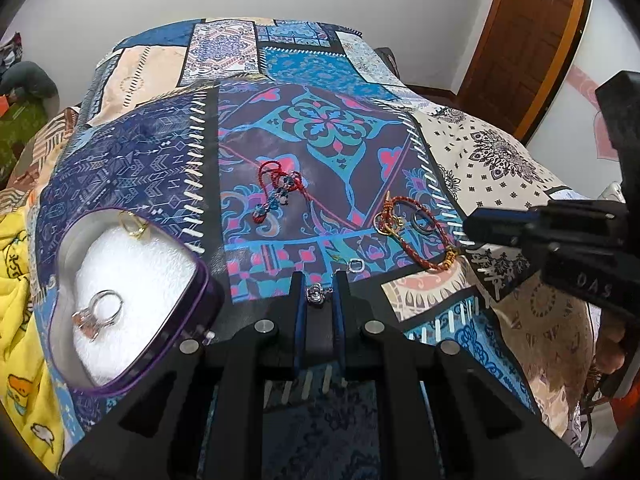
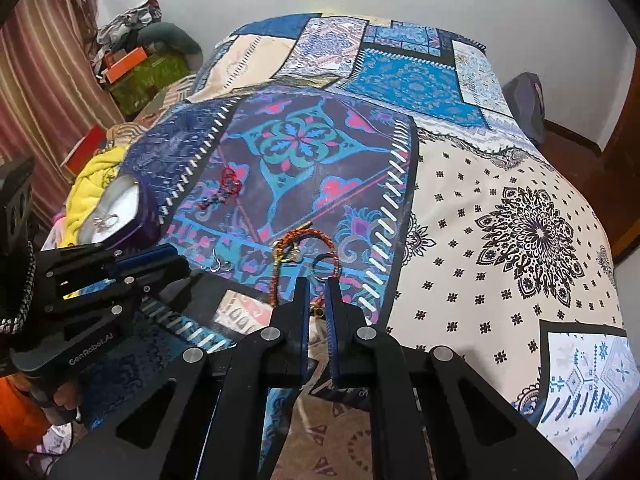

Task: Organize jewelry
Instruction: 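Close the right tool on the braided red bracelet while the left tool holds its ring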

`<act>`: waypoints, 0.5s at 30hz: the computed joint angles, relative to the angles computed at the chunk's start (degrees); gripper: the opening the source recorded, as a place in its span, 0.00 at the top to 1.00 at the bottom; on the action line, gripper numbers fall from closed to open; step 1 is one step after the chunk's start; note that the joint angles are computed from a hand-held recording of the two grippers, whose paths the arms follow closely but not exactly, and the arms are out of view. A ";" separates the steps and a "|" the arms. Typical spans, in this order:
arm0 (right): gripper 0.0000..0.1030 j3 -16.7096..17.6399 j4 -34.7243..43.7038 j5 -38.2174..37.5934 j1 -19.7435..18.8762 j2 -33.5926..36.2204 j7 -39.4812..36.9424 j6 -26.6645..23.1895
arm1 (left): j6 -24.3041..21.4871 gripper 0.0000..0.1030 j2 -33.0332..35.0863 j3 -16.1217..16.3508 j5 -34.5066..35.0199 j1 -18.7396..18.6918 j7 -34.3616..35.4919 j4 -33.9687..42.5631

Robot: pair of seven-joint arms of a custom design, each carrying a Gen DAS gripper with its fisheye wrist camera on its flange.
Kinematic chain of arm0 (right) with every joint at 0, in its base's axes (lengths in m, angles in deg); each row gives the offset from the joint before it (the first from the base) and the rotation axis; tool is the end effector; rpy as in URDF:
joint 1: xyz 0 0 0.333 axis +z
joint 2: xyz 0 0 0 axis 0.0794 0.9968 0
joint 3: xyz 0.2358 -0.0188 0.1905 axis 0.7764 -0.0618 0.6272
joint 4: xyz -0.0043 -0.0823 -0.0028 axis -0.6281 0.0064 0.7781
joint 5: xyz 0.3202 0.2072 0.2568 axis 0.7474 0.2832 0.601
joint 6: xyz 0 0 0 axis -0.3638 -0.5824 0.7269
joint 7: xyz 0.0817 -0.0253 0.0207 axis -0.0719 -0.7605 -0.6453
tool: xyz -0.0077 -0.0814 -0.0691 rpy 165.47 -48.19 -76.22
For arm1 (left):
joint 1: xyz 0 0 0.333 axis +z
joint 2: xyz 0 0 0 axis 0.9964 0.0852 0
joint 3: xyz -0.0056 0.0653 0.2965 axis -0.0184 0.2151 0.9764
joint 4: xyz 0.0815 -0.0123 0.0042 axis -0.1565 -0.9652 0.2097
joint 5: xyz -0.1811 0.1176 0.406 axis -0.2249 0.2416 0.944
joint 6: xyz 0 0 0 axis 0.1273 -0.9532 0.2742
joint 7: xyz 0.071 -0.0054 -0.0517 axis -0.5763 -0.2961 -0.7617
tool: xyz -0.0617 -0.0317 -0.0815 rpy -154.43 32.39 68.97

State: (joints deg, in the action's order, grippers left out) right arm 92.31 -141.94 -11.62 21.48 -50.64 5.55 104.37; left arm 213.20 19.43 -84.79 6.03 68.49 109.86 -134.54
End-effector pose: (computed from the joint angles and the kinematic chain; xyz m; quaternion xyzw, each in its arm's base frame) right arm 0.5994 0.2243 0.4133 -0.8109 0.5023 -0.0839 0.2884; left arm 0.5808 -0.2959 0.3619 -0.6385 0.7026 -0.2690 0.1625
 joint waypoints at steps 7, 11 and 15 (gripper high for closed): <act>0.64 -0.25 1.40 -0.04 -0.15 0.68 2.43 -4.31 | 0.55 0.89 -3.06 -0.23 4.08 0.43 -3.53 -2.13; 0.41 0.25 1.86 3.40 -0.40 1.69 2.70 -3.76 | 0.85 0.89 -3.99 -1.13 4.78 1.43 -3.61 -2.83; 0.41 0.80 4.20 -2.46 -0.32 4.65 7.46 -4.21 | 0.87 0.89 -4.08 -1.51 6.21 2.00 -4.43 -2.94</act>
